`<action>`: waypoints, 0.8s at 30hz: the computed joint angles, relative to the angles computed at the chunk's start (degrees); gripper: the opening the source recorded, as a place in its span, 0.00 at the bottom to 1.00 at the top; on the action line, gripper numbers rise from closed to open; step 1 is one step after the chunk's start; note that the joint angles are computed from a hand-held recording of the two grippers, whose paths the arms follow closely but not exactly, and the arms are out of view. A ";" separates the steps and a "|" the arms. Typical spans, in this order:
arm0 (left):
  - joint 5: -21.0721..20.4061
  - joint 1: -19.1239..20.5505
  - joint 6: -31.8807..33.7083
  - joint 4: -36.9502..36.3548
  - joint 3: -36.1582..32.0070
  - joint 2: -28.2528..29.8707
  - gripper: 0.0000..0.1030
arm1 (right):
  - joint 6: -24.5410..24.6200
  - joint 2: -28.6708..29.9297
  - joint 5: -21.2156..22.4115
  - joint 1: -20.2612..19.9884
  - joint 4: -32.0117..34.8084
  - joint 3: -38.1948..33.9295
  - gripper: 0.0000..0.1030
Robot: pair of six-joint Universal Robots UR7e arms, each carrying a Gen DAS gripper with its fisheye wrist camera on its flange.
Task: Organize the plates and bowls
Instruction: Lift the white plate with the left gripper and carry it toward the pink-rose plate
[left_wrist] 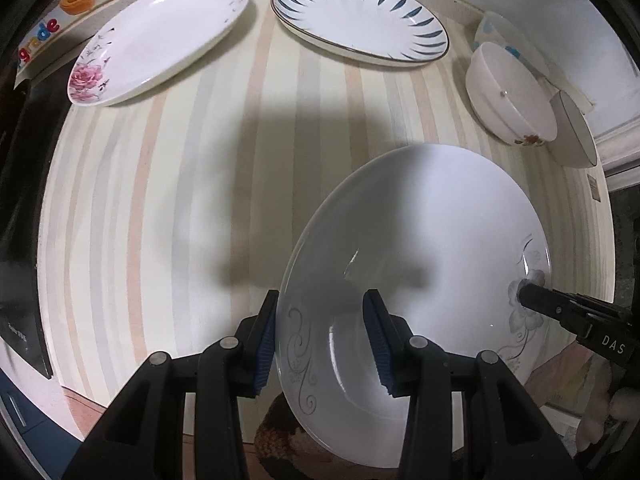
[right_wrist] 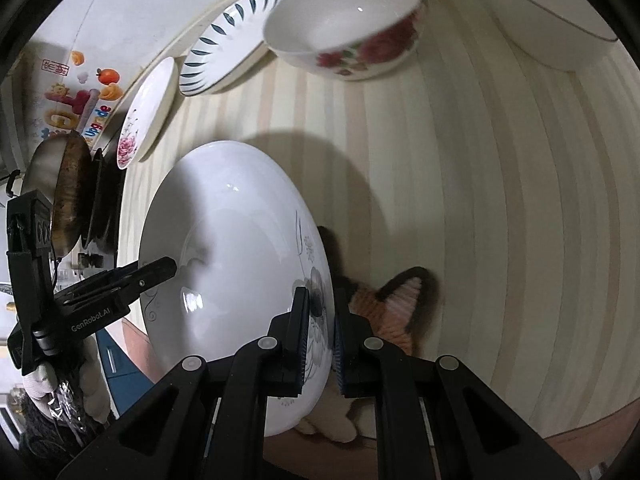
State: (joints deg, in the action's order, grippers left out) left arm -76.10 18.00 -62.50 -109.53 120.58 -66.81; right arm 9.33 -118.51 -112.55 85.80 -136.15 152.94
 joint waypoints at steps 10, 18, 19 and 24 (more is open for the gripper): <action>-0.13 0.20 0.31 1.65 -1.24 2.31 0.38 | 1.62 1.71 -0.86 0.33 0.22 -0.35 0.12; -0.08 -0.20 1.63 3.98 -2.41 3.10 0.37 | 3.95 3.47 -2.43 1.37 -0.03 -0.37 0.15; 0.23 -0.37 1.56 4.49 -2.69 2.75 0.38 | 4.46 3.97 -2.32 1.34 0.65 -0.82 0.15; 6.86 -1.25 -1.97 8.78 -4.39 -2.97 0.38 | 11.09 4.10 -6.34 8.54 5.25 -5.84 0.17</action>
State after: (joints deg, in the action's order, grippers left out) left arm -69.24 16.75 -64.47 -100.75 116.19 -69.77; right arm 20.41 -114.41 -118.89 94.34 -130.91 147.10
